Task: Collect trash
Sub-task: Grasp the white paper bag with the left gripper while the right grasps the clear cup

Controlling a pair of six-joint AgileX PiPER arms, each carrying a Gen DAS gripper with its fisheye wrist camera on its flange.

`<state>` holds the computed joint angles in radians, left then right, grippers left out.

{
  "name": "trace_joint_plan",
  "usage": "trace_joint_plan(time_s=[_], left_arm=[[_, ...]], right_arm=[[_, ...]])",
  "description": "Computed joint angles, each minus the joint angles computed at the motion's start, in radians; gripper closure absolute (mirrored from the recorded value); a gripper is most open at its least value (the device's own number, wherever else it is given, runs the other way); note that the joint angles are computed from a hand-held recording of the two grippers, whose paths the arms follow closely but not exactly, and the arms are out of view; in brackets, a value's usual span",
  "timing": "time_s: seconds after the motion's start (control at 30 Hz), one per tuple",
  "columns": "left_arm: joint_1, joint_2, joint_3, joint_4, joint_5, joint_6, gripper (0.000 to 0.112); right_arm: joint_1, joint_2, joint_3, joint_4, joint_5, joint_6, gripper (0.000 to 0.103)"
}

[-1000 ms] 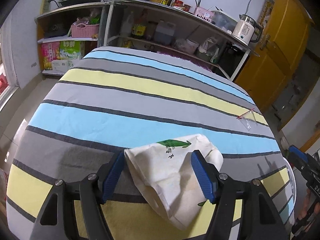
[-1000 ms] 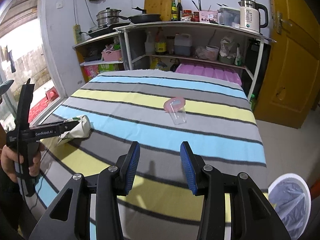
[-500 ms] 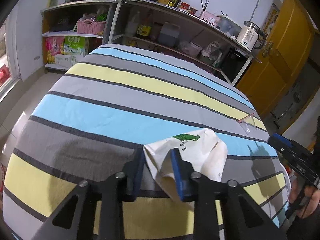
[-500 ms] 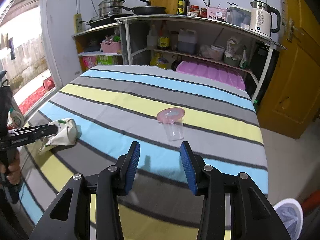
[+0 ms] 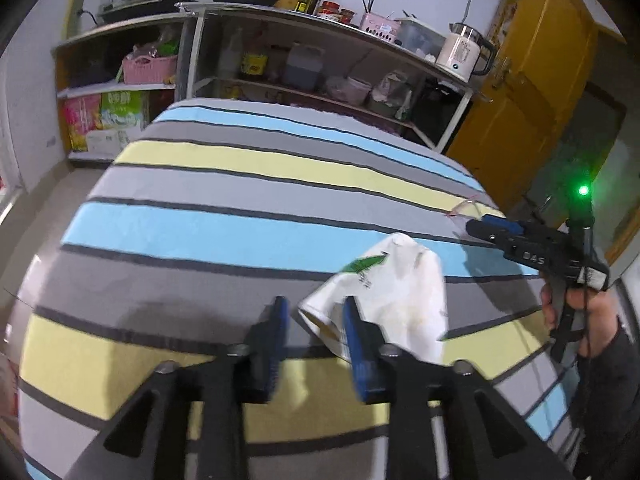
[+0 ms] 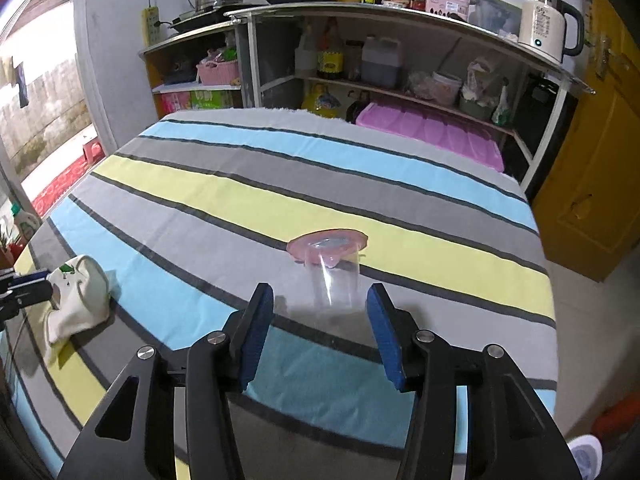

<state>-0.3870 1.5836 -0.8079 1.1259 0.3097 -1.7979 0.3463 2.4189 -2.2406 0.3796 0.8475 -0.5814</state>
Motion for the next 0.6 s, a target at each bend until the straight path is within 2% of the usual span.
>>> trace_joint_plan(time_s=[0.1,0.27,0.37,0.43,0.47,0.5,0.6], left_arm=[[0.04,0.017,-0.019,-0.063,-0.039,0.1,0.062],[0.08,0.065,-0.072,-0.276,-0.082,0.374,0.062],[0.072,0.075,-0.086,-0.303,-0.1,0.432,0.062],[0.065,0.082,-0.093,-0.326,-0.101,0.464,0.071],[0.058,0.085,-0.098,-0.335,-0.093,0.476,0.078],[0.052,0.083,-0.099,-0.327,-0.088,0.466,0.08],[0.03,0.073,-0.09,-0.248,-0.079,0.372,0.089]], right_arm=[[0.004,0.04,-0.066,-0.006,0.033,0.005,0.053],[0.005,0.102,-0.18,-0.018,0.099,0.028,0.053],[0.003,0.156,-0.287,-0.023,0.169,0.062,0.053],[0.001,0.185,-0.344,-0.019,0.204,0.083,0.058],[-0.001,0.19,-0.354,-0.02,0.21,0.092,0.071],[-0.001,0.188,-0.351,-0.021,0.208,0.099,0.076],[-0.007,0.148,-0.271,-0.008,0.165,0.101,0.076]])
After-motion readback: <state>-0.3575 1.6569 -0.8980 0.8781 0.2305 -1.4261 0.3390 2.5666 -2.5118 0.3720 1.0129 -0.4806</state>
